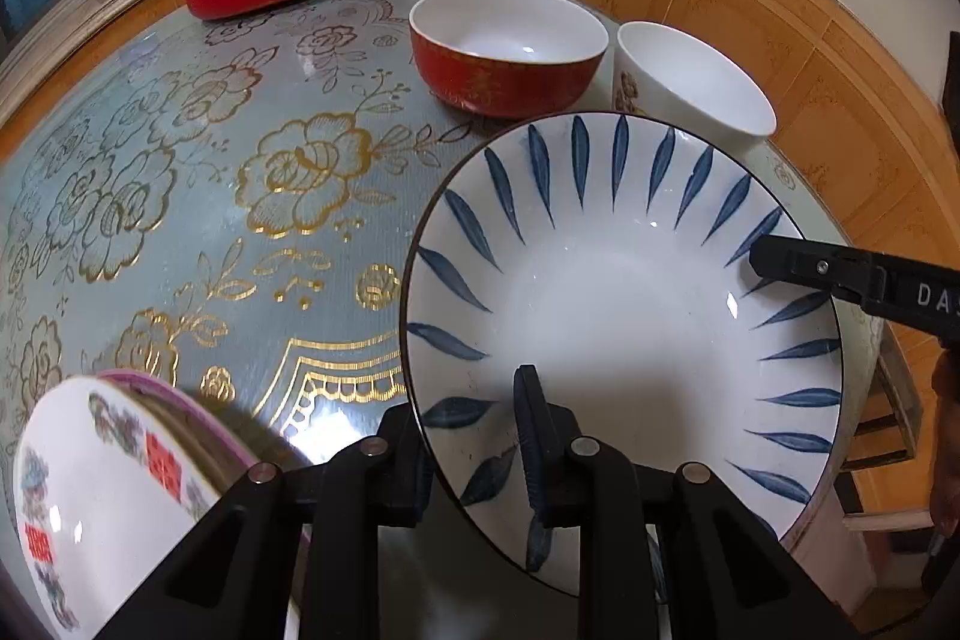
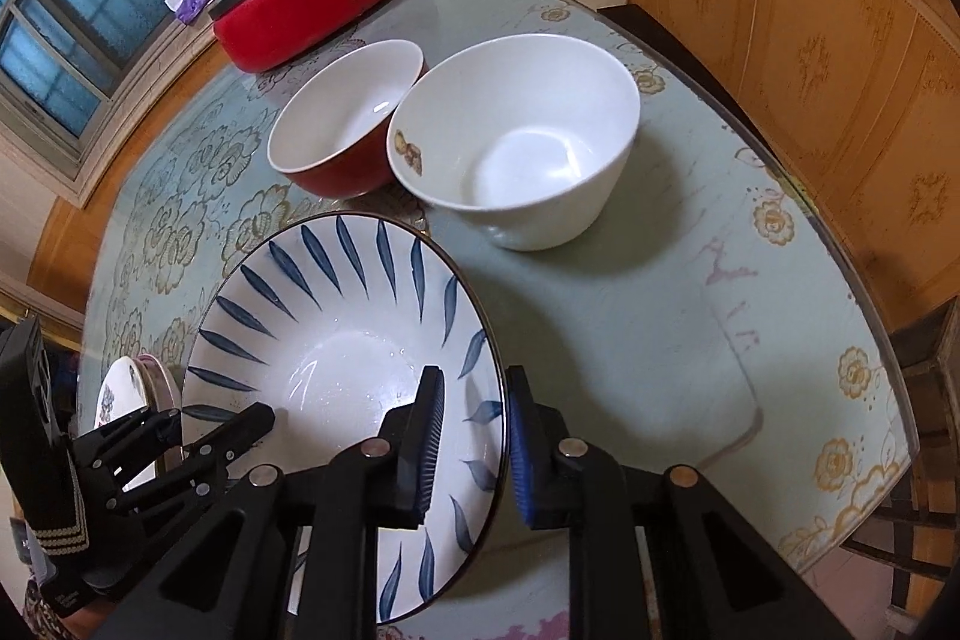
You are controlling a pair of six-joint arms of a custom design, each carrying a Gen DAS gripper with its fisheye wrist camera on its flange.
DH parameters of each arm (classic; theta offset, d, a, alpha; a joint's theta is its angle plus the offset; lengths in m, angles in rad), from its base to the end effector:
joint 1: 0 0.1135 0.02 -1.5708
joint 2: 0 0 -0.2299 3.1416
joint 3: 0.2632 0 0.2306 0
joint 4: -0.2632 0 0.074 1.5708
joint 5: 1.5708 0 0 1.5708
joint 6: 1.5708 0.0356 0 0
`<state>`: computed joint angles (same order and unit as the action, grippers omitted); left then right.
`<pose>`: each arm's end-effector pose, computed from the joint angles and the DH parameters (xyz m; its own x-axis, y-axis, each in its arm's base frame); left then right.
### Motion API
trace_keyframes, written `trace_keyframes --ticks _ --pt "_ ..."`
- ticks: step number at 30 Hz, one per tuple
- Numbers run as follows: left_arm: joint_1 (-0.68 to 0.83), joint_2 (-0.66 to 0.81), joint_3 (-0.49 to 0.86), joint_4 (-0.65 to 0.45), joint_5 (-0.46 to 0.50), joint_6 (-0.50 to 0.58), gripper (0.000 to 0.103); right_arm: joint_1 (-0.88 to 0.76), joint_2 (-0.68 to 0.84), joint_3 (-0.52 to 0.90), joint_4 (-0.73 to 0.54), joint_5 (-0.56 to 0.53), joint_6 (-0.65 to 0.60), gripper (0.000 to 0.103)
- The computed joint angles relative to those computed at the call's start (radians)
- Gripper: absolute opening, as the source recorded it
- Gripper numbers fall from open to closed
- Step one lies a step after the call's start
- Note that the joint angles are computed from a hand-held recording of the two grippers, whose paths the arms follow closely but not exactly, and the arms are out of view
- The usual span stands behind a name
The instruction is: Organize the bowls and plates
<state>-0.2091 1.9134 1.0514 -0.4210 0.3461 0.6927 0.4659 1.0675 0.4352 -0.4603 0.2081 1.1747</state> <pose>0.3088 -0.0779 0.0970 -0.5369 0.7281 -0.4262 0.8218 0.5656 -0.0690 0.1590 0.0717 0.1351 -0.6332 0.6920 -0.3468 0.5950 0.7217 0.3538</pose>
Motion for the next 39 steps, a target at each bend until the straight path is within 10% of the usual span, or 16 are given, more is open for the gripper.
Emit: trace_keyframes --ticks 21,31,39 --pt "0.088 -0.06 -0.059 -0.07 0.034 0.117 0.025 0.127 0.0 0.007 -0.009 0.02 0.163 0.022" --pt "0.165 -0.151 0.037 -0.243 0.167 0.162 0.054 0.145 -0.114 -0.002 -0.085 0.067 0.215 0.023" --pt "0.113 -0.121 0.2 -0.264 0.198 0.005 0.076 0.061 -0.245 0.077 -0.269 0.106 0.074 0.024"
